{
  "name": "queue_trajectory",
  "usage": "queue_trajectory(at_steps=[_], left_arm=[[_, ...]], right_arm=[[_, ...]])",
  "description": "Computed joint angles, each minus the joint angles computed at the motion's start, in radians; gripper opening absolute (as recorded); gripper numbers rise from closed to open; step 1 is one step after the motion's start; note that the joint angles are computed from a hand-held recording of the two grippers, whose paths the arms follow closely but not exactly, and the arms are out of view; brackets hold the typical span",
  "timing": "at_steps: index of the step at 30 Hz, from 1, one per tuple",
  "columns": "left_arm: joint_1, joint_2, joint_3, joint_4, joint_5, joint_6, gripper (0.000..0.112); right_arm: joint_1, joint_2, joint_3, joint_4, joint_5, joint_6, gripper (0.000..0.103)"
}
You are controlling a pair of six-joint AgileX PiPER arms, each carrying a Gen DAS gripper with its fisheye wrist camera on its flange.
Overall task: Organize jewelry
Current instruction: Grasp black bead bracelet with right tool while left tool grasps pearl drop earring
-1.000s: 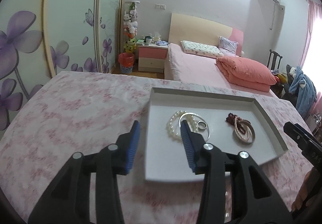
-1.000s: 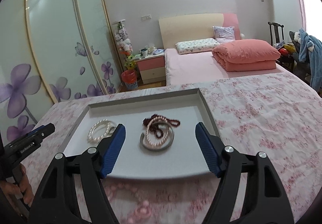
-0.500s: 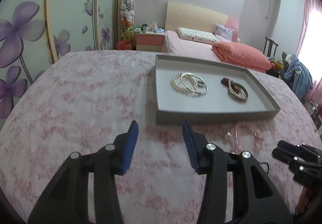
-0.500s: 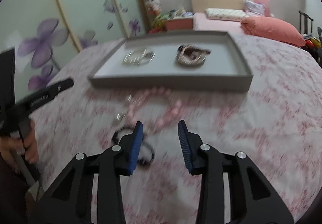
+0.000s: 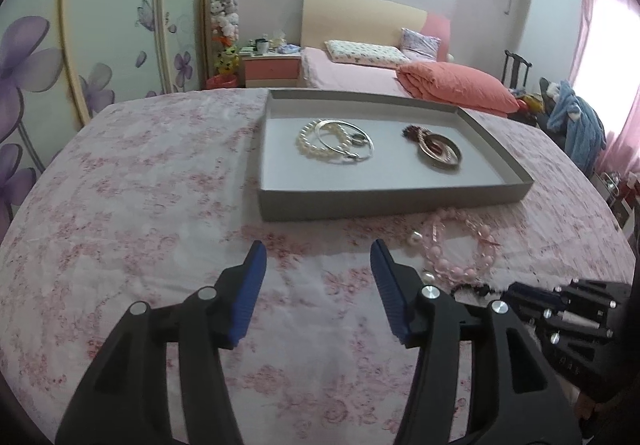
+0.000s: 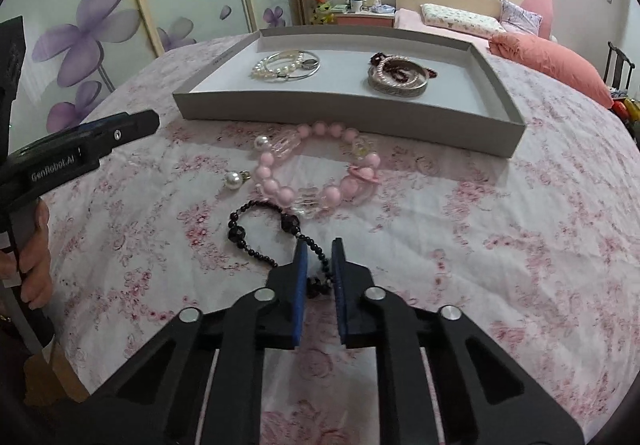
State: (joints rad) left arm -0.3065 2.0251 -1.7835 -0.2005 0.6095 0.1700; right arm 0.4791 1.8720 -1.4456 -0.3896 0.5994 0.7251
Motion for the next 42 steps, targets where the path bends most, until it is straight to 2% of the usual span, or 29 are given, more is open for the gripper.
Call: queue_trajectory(at_steps=[9, 16, 18, 24, 27, 29, 35, 42], left_arm=[[-0.06, 0.032, -0.029, -0.024, 0.041, 0.075, 0.061], [-0.128, 0.108, -0.121, 0.064, 0.103, 0.039, 0.061], [-0.139, 0.135, -0.16, 0.088, 0.13, 0.014, 0.058], [-0.158, 0.21, -0.278, 0.135, 0.212, -0.026, 0.04], [-0.161, 0.221, -0.296, 0.142, 0.216, -0.035, 0.027], [-0.163, 0.224, -0.301, 0.16, 0.215, -0.054, 0.014], [-0.11, 0.23, -0.315, 0.193, 0.221, -0.099, 0.014], [-0.057, 0.226, -0.312, 0.119, 0.226, -0.064, 0.017]], right_arm=[[-0.123, 0.041, -0.067, -0.118, 0.117, 0.155, 0.005], [-0.15, 0.076, -0.11, -0.125, 0.116, 0.161, 0.005], [-0.159, 0.07, -0.099, -0.111, 0.1, 0.153, 0.005], [-0.161, 0.069, -0.099, -0.102, 0.094, 0.151, 0.005], [-0.16, 0.07, -0.1, -0.105, 0.097, 0.151, 0.005], [-0.157, 0.071, -0.103, -0.11, 0.103, 0.149, 0.005], [-0.147, 0.083, -0.123, -0.079, 0.093, 0.105, 0.005], [-0.148, 0.085, -0.125, -0.054, 0.08, 0.085, 0.005]])
